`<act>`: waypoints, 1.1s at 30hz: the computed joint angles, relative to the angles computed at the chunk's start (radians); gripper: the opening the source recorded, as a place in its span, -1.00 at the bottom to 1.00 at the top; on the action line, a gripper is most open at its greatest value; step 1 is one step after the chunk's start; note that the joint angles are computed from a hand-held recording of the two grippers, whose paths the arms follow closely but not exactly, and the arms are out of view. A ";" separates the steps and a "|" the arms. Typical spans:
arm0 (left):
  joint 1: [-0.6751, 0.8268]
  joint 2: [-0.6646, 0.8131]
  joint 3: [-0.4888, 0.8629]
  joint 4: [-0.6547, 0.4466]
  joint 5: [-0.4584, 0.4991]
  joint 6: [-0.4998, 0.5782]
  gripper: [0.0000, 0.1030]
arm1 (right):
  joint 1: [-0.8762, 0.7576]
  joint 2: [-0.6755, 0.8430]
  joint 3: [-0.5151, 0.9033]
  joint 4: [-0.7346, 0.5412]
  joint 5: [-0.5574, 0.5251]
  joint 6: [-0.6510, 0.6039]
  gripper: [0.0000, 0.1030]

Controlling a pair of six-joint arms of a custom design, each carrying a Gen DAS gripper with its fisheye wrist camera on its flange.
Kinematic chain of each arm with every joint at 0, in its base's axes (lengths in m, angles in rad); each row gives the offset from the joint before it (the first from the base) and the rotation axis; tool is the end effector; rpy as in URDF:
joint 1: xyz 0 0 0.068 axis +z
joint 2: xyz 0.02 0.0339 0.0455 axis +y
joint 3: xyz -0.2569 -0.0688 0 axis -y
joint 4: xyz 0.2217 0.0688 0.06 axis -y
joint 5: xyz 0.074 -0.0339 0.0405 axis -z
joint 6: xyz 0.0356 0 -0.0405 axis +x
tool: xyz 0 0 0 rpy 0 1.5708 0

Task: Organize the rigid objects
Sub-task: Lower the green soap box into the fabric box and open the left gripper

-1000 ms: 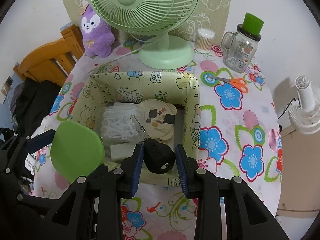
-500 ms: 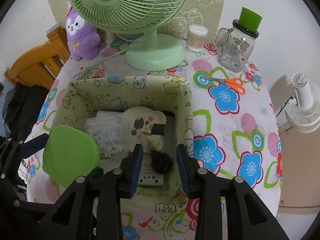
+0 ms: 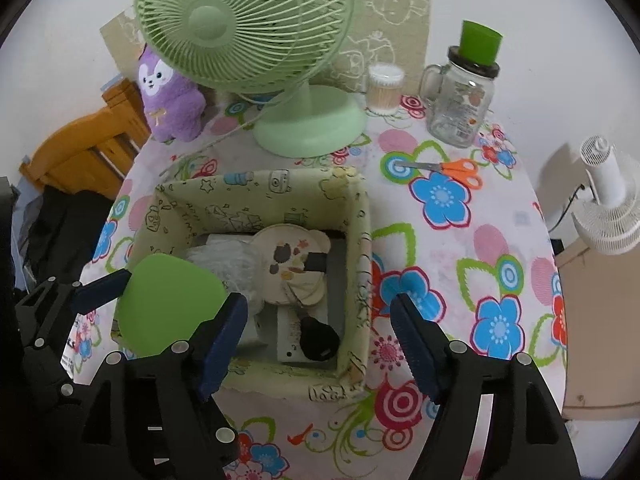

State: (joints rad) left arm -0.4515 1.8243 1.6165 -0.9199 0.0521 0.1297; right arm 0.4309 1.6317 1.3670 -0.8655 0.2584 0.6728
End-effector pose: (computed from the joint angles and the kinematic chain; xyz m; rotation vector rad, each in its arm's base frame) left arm 0.3238 -0.1591 0.2762 0.7910 2.5895 -0.1673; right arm 0.2869 0.1219 0.2718 0.3939 2.6056 0.0178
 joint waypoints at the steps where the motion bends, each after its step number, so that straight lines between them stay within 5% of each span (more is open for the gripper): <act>1: -0.004 0.002 0.003 -0.001 0.003 0.001 0.85 | -0.001 -0.006 -0.005 -0.001 0.000 0.003 0.50; 33: -0.103 0.205 0.173 -0.022 0.021 -0.039 0.85 | -0.151 -0.051 -0.131 0.057 -0.076 0.015 0.62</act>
